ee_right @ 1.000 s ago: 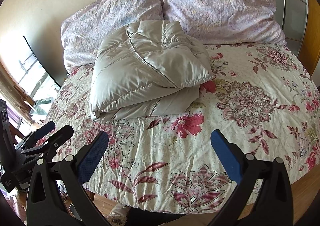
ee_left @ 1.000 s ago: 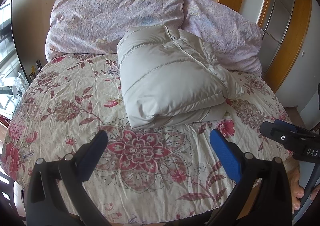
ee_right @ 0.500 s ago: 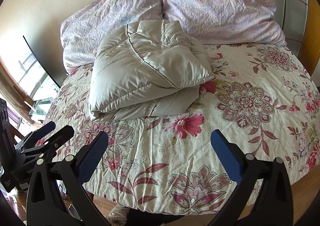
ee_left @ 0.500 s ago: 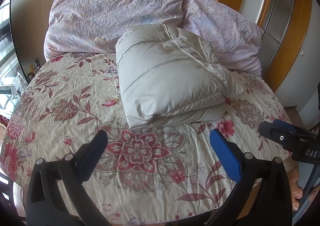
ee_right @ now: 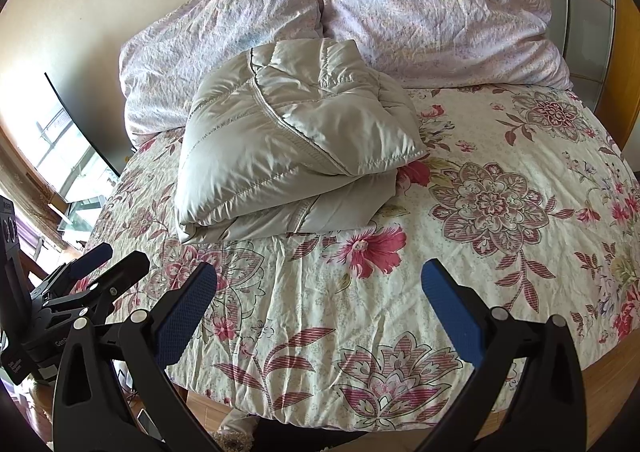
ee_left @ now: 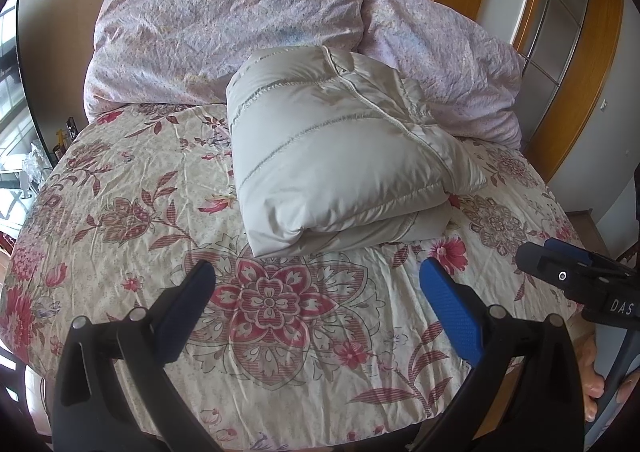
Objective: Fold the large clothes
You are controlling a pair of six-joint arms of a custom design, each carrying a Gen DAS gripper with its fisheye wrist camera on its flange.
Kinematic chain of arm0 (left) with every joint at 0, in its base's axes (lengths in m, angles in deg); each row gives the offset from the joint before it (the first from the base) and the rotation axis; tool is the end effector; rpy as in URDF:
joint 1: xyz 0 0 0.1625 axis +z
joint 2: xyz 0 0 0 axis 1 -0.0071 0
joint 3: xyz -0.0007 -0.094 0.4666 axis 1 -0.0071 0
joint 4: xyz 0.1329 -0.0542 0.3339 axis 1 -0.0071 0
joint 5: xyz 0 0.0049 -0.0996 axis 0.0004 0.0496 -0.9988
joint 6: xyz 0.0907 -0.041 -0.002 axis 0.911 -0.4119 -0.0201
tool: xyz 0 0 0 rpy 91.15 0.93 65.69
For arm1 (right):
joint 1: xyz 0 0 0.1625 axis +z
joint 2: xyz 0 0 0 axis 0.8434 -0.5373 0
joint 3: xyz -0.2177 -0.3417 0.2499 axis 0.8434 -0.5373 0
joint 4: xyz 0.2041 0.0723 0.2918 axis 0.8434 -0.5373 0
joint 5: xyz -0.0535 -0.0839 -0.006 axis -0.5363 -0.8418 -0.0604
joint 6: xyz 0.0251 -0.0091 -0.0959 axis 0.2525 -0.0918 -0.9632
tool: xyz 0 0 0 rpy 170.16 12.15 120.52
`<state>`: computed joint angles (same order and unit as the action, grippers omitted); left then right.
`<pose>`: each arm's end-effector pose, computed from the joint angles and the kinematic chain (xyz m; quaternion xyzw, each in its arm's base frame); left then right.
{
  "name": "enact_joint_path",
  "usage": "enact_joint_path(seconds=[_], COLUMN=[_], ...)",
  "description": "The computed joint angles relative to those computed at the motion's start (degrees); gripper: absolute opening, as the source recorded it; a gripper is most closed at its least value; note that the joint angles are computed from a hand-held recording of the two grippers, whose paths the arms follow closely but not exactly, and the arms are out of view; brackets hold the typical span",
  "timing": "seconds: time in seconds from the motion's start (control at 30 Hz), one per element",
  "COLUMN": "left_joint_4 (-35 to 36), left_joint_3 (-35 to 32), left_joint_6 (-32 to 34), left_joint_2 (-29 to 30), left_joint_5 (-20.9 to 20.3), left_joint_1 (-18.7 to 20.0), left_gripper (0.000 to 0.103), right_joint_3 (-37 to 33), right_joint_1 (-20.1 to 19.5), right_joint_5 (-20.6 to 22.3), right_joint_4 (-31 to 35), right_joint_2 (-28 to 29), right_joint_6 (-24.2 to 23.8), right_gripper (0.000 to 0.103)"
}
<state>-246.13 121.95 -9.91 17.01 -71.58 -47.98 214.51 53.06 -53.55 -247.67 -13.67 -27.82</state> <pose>-0.2560 -0.4953 0.2478 0.2348 0.8960 -0.2839 0.2479 0.2482 -0.4583 0.1794 0.0554 -0.8843 0.3929 0.2461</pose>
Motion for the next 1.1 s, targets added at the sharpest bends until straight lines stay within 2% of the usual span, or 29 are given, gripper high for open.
enact_joint_path(seconds=[1.1], left_joint_4=[-1.7], left_joint_3=[0.4], left_joint_6=[1.3], left_joint_2=[0.7], left_joint_5=[0.9], left_joint_1=[-0.2], left_gripper=[0.101], right_joint_3=[-0.1], right_joint_1=[-0.6], right_joint_5=[0.2], right_joint_4=[-0.1], right_joint_2=[0.3], right_joint_6=[0.1], right_gripper=[0.102])
